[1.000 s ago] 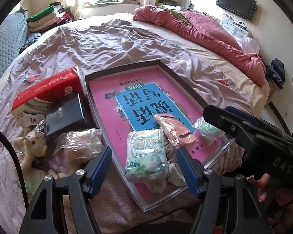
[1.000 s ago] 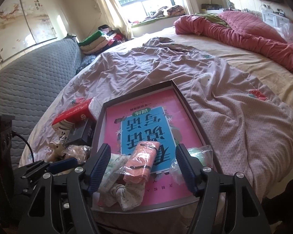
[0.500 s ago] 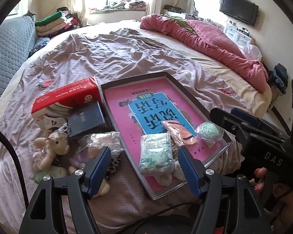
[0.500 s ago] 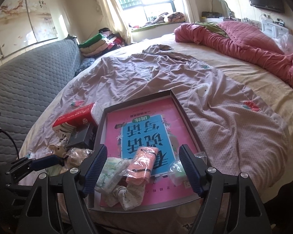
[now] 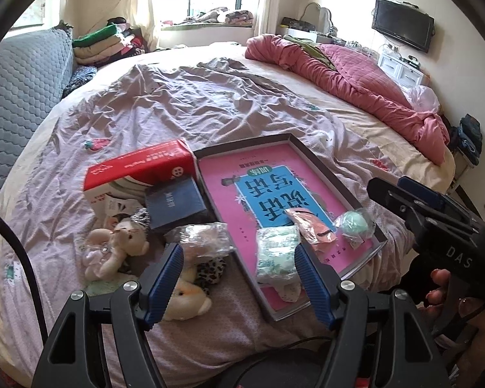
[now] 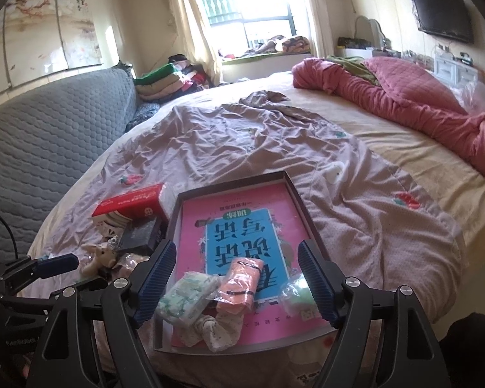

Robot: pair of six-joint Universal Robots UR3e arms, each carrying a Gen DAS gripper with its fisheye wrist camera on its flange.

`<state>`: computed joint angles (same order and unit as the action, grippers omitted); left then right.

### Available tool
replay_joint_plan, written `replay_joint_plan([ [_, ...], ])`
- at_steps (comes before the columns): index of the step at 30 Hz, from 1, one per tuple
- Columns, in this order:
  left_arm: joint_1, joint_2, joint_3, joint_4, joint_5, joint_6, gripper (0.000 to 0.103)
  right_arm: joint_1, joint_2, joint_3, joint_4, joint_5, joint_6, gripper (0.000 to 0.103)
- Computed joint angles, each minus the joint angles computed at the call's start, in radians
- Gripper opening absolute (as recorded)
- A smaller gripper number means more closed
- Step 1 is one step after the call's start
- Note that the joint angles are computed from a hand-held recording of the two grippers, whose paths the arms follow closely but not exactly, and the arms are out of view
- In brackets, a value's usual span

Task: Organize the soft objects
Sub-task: 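Move both open grippers back toward the teddy bear and plastic bags beside the tray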

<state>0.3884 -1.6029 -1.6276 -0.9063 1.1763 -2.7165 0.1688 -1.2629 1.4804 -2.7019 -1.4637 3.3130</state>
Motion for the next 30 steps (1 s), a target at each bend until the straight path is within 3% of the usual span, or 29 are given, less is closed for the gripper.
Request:
replay_joint_plan([
  [20, 0.136, 0.074, -0.007, -0.061, -0.042, 0.059, 0.076, 0.096, 0.025, -0.135, 0.093, -0.041, -0.042, 0.080],
  [30, 0.303, 0.030, 0.054, -0.111, -0.081, 0.103, 0.076, 0.160, 0.080, -0.230, 0.138, -0.047, -0.051, 0.081],
])
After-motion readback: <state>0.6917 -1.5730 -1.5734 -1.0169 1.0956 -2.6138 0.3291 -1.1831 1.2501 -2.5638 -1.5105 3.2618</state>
